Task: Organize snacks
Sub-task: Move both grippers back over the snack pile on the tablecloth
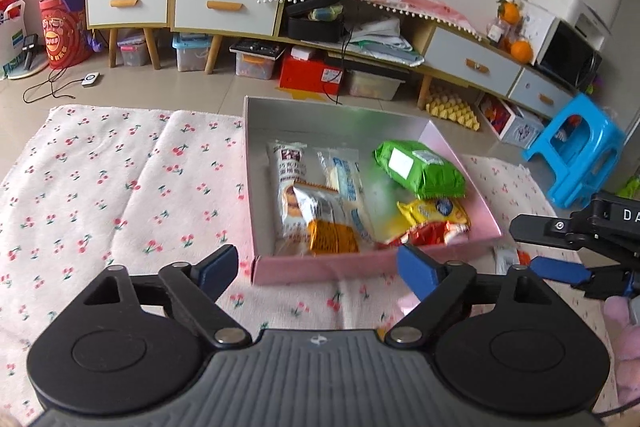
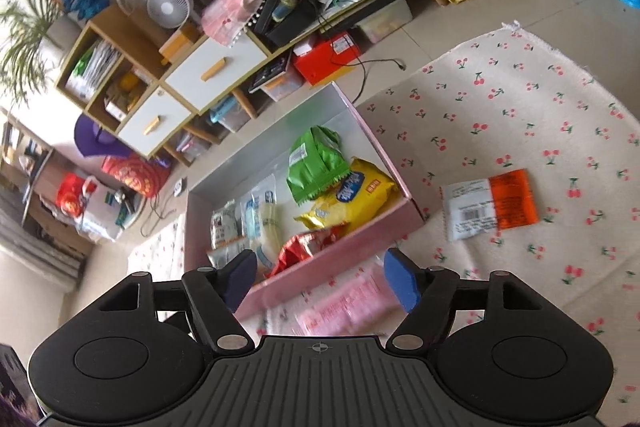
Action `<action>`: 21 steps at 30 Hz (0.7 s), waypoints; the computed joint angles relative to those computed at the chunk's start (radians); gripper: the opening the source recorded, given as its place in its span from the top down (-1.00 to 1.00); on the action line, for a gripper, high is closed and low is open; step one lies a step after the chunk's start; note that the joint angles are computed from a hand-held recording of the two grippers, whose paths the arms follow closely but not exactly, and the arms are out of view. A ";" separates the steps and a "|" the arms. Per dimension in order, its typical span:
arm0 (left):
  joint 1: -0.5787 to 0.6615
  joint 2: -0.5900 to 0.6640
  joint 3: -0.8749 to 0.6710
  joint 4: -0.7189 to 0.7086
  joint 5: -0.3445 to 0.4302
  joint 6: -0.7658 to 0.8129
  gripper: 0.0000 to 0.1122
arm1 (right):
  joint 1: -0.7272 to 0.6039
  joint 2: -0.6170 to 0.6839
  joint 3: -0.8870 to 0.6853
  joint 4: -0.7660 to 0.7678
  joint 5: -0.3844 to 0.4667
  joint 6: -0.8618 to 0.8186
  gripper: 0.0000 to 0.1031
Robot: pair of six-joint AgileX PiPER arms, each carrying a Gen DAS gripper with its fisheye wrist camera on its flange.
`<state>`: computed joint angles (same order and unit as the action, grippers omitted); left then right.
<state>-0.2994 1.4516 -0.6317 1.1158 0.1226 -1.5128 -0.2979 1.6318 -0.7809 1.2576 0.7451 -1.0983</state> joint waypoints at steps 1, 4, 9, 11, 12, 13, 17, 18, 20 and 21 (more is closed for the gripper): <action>-0.008 -0.010 0.004 -0.040 0.010 0.044 -0.58 | -0.010 -0.010 0.007 -0.016 0.006 -0.004 -0.44; -0.039 -0.041 0.020 -0.079 0.044 0.091 -0.64 | -0.035 -0.039 0.025 -0.067 0.018 -0.011 -0.47; -0.086 -0.074 0.042 -0.141 0.084 0.159 -0.73 | -0.074 -0.078 0.054 -0.140 0.033 -0.030 -0.49; -0.104 -0.082 0.056 -0.135 0.092 0.148 -0.75 | -0.083 -0.094 0.071 -0.161 0.027 -0.041 -0.51; -0.110 -0.083 0.062 -0.132 0.090 0.145 -0.76 | -0.086 -0.102 0.080 -0.174 0.021 -0.047 -0.52; -0.119 -0.094 0.079 -0.110 0.090 0.122 -0.77 | -0.089 -0.110 0.091 -0.189 0.015 -0.055 -0.52; -0.169 -0.099 0.128 0.081 0.101 -0.075 -0.78 | -0.108 -0.143 0.129 -0.222 0.005 -0.123 -0.53; -0.181 -0.101 0.141 0.120 0.103 -0.113 -0.78 | -0.117 -0.150 0.138 -0.224 0.006 -0.149 -0.53; -0.206 -0.104 0.166 0.198 0.109 -0.188 -0.78 | -0.138 -0.155 0.149 -0.229 0.012 -0.189 -0.53; -0.216 -0.104 0.176 0.232 0.112 -0.219 -0.78 | -0.148 -0.155 0.152 -0.232 0.014 -0.204 -0.53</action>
<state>-0.5153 1.3477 -0.4555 1.3475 0.2348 -1.7321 -0.4462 1.4766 -0.6284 1.0255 0.7592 -1.3019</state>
